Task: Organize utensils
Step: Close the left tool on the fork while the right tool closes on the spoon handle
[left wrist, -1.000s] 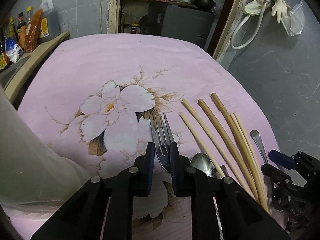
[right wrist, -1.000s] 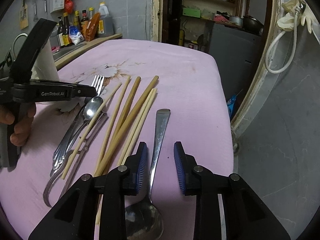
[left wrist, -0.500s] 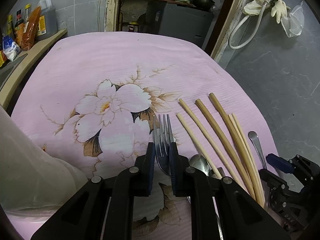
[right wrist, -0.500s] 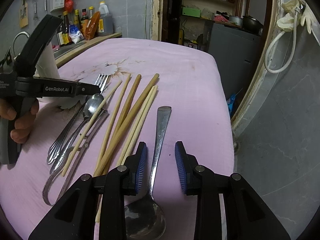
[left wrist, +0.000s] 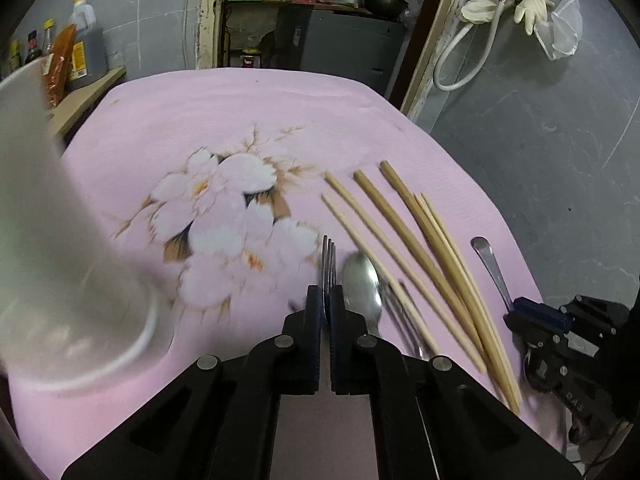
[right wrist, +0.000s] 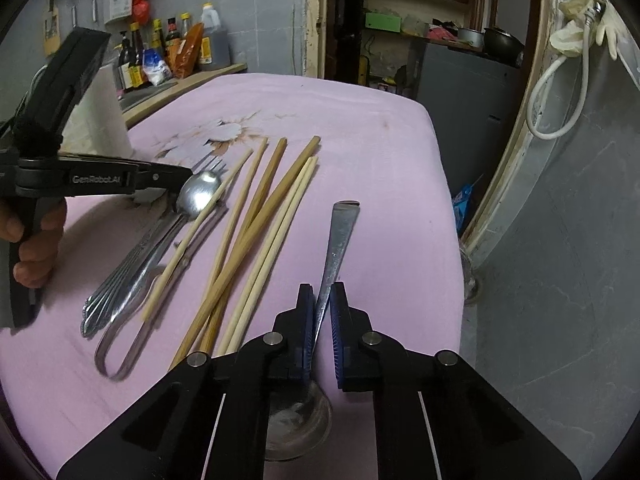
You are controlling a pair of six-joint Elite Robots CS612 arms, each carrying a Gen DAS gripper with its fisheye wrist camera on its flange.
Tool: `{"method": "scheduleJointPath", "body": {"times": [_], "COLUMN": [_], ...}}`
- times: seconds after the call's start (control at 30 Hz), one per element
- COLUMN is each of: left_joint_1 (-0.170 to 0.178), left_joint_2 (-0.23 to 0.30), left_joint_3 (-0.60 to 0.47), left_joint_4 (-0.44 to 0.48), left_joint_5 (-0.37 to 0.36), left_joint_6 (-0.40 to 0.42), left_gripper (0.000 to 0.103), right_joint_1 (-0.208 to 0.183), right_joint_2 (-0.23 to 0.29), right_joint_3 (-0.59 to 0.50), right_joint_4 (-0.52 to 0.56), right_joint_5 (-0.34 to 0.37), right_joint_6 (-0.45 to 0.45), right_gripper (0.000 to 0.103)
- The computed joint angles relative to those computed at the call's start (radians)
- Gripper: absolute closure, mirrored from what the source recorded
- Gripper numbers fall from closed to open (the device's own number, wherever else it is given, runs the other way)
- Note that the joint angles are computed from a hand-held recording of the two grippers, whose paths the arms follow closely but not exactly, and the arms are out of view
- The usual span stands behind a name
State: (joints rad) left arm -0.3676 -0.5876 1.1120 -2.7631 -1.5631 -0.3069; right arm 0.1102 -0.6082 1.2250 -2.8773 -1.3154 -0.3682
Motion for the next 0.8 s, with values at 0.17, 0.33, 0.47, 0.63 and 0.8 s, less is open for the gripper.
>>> {"method": "scheduleJointPath", "body": {"times": [0.17, 0.33, 0.47, 0.63, 0.8], "left_joint_1": [-0.004, -0.007, -0.008, 0.004, 0.020], "left_joint_2": [-0.054, -0.076, -0.078, -0.071, -0.058], "left_joint_3": [0.099, 0.135, 0.137, 0.127, 0.102], "left_joint_4": [-0.033, -0.040, -0.032, -0.010, 0.010], "left_joint_5": [0.003, 0.011, 0.016, -0.037, -0.101], "left_joint_6": [-0.019, -0.004, 0.003, 0.013, 0.022], "left_gripper": [0.101, 0.100, 0.099, 0.095, 0.094], "right_joint_1": [0.000, 0.008, 0.023, 0.038, 0.049], "right_joint_2": [-0.020, -0.014, 0.000, 0.008, 0.018], "right_joint_3": [0.028, 0.010, -0.015, -0.036, -0.054], "right_joint_4": [0.021, 0.042, 0.054, 0.074, 0.082], "right_joint_5": [0.005, -0.021, -0.079, -0.132, -0.173], "right_joint_6": [-0.030, -0.025, -0.038, -0.047, -0.068], "right_gripper": [0.098, 0.097, 0.096, 0.094, 0.094]}}
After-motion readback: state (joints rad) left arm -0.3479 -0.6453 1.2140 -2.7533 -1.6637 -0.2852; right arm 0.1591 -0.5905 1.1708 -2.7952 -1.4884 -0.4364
